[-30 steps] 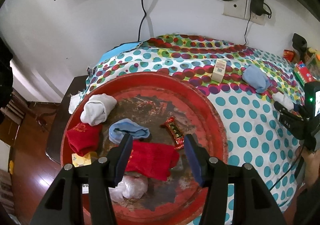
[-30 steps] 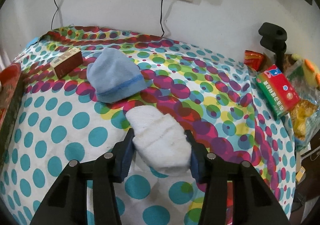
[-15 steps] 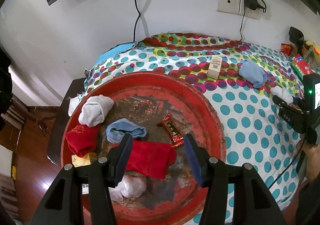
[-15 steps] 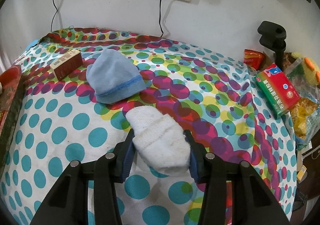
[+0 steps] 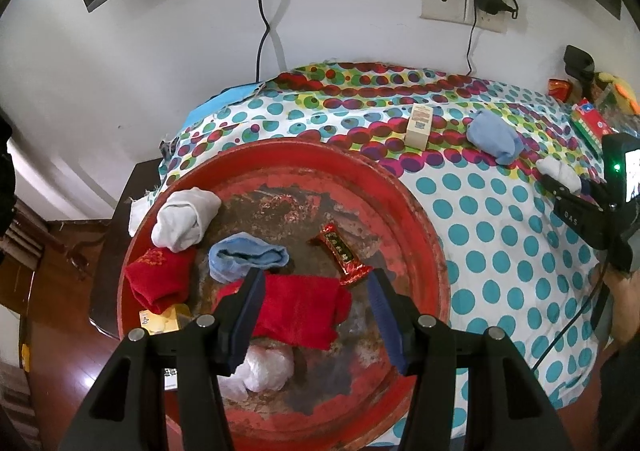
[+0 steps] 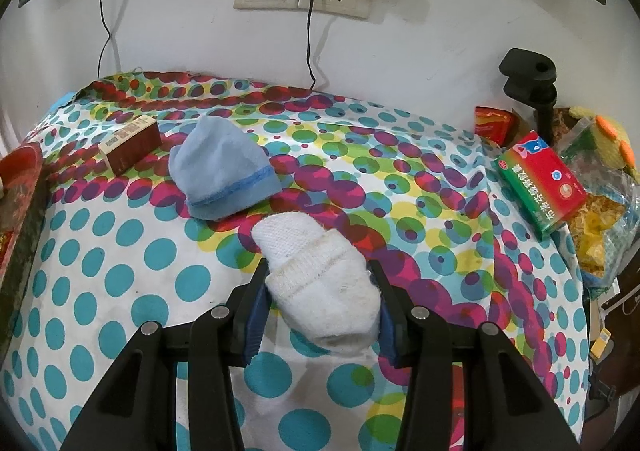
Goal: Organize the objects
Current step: 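Carry the white sock in the right tool into the tray and release it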
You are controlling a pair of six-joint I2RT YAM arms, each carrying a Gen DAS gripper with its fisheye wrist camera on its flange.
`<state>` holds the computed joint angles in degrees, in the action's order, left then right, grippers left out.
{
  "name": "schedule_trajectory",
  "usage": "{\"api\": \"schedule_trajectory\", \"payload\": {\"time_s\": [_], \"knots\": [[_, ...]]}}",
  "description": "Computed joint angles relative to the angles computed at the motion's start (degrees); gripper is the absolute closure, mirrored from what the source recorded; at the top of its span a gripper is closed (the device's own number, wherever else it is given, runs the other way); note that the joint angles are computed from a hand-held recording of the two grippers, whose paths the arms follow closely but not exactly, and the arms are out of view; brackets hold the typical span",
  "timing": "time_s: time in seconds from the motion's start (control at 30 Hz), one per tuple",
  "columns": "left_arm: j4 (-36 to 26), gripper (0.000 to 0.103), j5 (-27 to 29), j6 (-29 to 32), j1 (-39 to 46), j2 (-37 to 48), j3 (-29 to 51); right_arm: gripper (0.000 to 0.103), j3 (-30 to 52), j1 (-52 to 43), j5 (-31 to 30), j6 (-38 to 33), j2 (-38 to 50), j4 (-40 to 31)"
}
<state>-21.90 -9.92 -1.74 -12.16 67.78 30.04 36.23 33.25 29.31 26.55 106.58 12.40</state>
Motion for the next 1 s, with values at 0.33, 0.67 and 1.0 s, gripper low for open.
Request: {"api": "schedule_trajectory", "payload": {"time_s": [0.33, 0.67, 1.0], "knots": [[1.4, 0.048, 3.5, 2.8, 3.7, -0.7, -2.1, 0.060, -1.6, 4.5, 0.0, 4.6, -4.2, -2.6], [1.6, 0.048, 5.3, 4.5, 5.9, -1.2, -3.0, 0.060, 1.8, 11.6, -1.0, 8.5, -8.0, -7.1], [1.1, 0.048, 8.0, 7.1, 10.4, -2.8, -3.5, 0.060, 11.3, 20.2, 0.7, 7.4, -5.8, -11.6]]}}
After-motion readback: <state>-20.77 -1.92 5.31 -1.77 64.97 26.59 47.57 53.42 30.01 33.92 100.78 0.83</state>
